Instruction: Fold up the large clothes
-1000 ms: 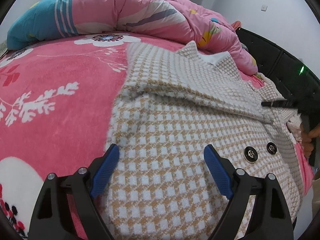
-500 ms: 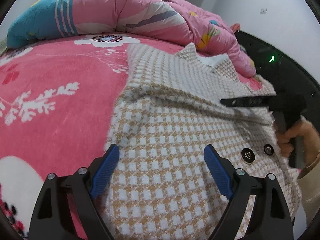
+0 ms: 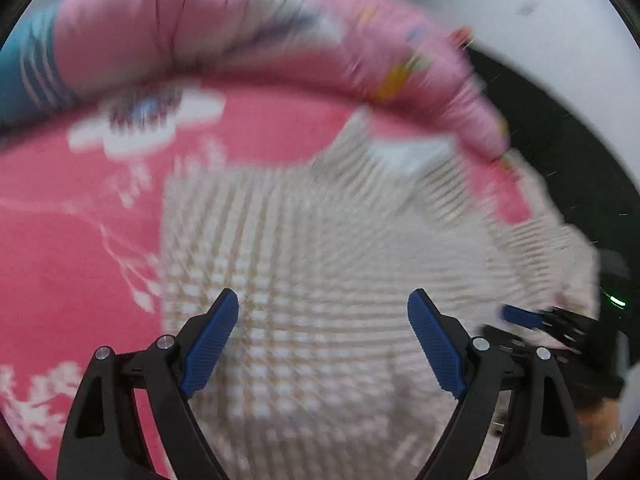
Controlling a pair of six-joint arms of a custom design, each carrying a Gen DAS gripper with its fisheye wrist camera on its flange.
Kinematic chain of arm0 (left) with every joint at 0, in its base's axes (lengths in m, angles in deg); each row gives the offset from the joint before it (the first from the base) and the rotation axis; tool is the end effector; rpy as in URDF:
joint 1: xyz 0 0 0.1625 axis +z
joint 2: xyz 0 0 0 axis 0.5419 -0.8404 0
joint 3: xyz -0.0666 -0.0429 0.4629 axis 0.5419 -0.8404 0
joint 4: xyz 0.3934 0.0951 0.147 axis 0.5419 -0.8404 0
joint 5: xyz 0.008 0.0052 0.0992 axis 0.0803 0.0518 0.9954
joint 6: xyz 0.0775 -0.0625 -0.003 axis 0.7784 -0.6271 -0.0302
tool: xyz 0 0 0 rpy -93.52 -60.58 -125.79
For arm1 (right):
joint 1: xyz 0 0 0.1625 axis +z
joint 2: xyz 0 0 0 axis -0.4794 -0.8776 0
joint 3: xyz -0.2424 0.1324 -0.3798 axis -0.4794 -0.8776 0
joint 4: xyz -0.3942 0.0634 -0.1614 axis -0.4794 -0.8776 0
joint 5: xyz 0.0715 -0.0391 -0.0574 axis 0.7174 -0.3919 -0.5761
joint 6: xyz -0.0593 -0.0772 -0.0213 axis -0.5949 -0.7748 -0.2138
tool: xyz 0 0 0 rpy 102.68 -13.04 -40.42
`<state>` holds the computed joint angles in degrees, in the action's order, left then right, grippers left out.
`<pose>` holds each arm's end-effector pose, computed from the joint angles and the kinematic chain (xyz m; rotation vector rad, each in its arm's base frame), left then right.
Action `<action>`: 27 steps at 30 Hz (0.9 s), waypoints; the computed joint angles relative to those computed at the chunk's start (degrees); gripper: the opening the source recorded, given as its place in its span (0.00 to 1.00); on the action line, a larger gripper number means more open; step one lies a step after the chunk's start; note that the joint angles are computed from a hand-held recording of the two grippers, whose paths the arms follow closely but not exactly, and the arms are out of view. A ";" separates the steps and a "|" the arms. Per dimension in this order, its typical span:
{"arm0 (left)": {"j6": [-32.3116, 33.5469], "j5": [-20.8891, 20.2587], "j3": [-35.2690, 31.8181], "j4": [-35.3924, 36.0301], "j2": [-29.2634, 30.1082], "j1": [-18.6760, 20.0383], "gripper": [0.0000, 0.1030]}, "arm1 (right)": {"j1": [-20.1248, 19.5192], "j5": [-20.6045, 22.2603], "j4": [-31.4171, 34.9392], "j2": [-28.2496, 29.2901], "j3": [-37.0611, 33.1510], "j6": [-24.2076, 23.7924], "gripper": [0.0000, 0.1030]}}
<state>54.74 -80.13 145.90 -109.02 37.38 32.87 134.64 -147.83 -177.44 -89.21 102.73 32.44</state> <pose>-0.1823 -0.8413 0.2679 0.4235 2.6396 -0.6340 0.2920 -0.7796 0.1519 0.3437 -2.3628 0.4641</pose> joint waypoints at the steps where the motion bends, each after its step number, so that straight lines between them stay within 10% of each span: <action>1: -1.06 -0.01 -0.91 2.18 0.90 0.83 0.82 | -0.44 1.71 -0.51 -0.72 0.72 0.28 0.47; 10: 4.92 -0.31 2.51 -6.28 -0.79 -0.11 0.82 | 0.67 -0.87 -2.90 0.87 -3.84 -2.21 0.51; 15: 0.31 0.68 -6.98 2.61 4.42 1.72 0.82 | -1.30 -1.61 -2.47 3.44 -6.15 -1.55 0.75; 27: 3.77 3.44 1.06 -3.19 1.41 -0.52 0.82 | 0.66 -5.11 -5.24 0.74 0.43 -4.51 0.77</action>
